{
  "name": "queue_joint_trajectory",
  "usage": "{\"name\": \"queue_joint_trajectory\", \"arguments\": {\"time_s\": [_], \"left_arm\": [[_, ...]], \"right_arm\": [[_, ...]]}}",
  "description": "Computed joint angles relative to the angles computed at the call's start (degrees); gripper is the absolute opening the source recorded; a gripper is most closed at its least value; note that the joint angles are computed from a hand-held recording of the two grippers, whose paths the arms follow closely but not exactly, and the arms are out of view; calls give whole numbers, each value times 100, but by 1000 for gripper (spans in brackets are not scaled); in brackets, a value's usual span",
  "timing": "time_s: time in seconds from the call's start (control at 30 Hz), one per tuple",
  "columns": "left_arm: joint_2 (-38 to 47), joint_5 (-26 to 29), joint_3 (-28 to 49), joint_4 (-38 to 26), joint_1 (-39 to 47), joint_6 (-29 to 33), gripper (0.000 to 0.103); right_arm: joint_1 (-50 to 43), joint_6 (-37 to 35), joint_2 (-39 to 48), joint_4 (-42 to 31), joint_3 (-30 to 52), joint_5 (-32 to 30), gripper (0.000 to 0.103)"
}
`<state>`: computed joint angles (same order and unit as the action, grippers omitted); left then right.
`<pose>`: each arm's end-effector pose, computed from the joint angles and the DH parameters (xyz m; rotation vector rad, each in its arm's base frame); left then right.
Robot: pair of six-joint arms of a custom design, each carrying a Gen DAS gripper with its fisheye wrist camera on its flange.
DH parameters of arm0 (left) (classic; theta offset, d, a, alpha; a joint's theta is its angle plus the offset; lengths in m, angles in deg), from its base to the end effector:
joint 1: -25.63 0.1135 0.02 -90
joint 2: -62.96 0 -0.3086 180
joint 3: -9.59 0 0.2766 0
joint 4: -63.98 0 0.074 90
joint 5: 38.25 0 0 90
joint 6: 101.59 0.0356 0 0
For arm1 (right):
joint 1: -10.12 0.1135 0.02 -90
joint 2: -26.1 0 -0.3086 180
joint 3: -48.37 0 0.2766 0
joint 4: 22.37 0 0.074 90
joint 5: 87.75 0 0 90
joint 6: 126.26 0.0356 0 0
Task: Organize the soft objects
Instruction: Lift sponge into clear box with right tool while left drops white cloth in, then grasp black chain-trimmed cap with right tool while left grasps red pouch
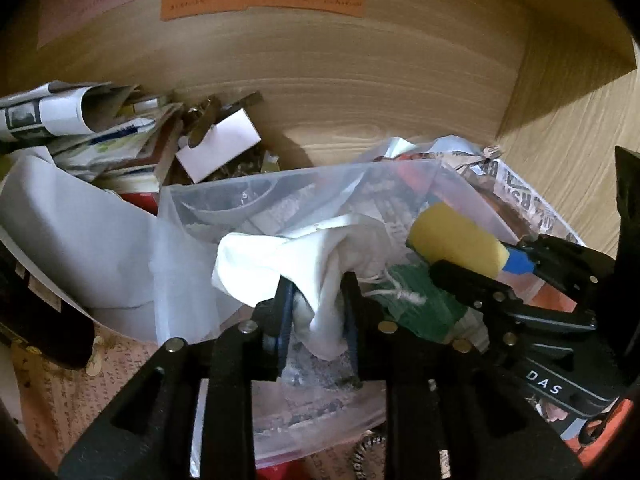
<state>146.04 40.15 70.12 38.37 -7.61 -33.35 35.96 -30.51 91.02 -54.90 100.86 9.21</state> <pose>0.2640 -0.1644 0.2327 0.1471 2.3944 -0.2071 0.2149 0.0993 0.2562 -0.3517 2.3253 0.1278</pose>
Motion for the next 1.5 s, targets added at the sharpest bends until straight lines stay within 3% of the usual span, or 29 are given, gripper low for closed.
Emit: {"name": "queue_joint_trajectory", "arguments": {"time_s": [0.07, 0.13, 0.3, 0.37, 0.63, 0.8, 1.07, 1.33, 1.37, 1.5], "left_arm": [[-110, 25, -54, 15, -9, -39, 38], [-290, -38, -129, 36, -40, -65, 44], [-817, -143, -255, -64, -130, -1, 45], [-1113, -223, -315, -144, -214, -20, 51], [-2290, -1279, -589, -525, -926, -57, 77], [-2748, -1812, -802, -830, -1386, -264, 94], [-2863, -1981, -1180, -1361, -1803, -910, 95], [-2839, -1772, -1780, -1536, -1719, -1504, 95], [-2822, -1770, -1855, -1529, -1723, -1567, 95], [-2812, -1623, -2074, -1395, -1640, -1653, 95]], "right_arm": [[-51, -9, -39, -64, 13, -73, 39], [-72, 22, -190, -58, -22, -81, 52], [-7, 6, -611, -160, -15, 2, 55], [41, 7, -856, -272, 17, 27, 57], [432, 81, -2021, -722, 26, 488, 84], [826, 286, -2547, -1129, -106, 817, 84], [1559, 947, -2954, -1617, -549, 1147, 84], [1396, 1170, -2694, -1720, -1052, 496, 84], [1396, 1182, -2681, -1697, -1084, 495, 82], [1439, 1161, -2496, -1620, -1132, 504, 59]]}}
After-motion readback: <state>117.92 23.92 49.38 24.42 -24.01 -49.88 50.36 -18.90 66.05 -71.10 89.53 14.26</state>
